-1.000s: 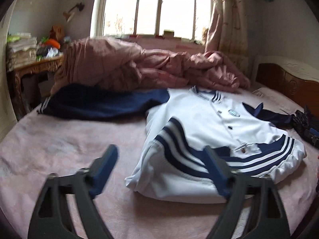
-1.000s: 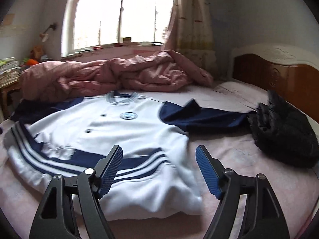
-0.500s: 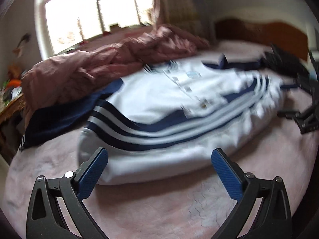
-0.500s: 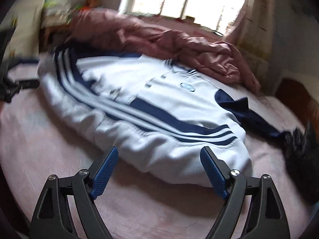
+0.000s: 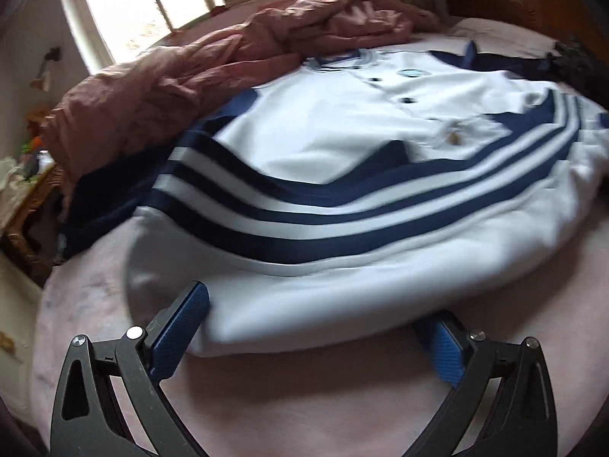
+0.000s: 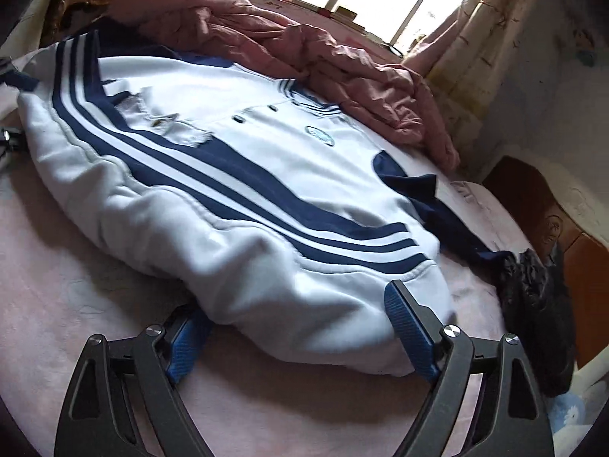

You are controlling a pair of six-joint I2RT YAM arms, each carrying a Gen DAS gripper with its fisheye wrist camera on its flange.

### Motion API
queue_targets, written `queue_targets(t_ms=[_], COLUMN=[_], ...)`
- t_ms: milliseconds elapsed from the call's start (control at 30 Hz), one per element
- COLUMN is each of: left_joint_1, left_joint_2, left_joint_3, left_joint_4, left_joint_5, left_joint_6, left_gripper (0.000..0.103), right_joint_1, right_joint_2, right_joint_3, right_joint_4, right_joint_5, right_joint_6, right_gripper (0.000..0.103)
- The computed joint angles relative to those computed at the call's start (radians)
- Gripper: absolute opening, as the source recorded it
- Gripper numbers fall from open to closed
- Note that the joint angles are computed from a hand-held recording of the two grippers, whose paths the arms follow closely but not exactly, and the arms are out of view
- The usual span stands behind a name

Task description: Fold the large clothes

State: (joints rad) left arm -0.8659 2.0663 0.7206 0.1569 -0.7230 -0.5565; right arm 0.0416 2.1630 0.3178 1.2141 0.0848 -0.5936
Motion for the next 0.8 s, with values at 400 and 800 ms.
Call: queue_targets(t_ms=[400,800], left_joint_1=[0.085,-0.407], left_joint_2=[-0.06,-0.359], left_joint_3=[-0.17,-0.326], left_joint_4=[0.221,-0.169], left_joint_5=[0.043,-0.096], left_joint_6=[0.023,-0.587], left_gripper=[0.021,0.018], right_joint_1=[-0.145,-0.511], right_joint_2=[-0.028,-0.592], right_joint_3=[0.132,-0.198], right_joint_4=[-0.239,-0.553], right_joint_5=[-0.115,-0.517], right_joint_6=[-0.015,-0.12], right_gripper=[0.03,0.025])
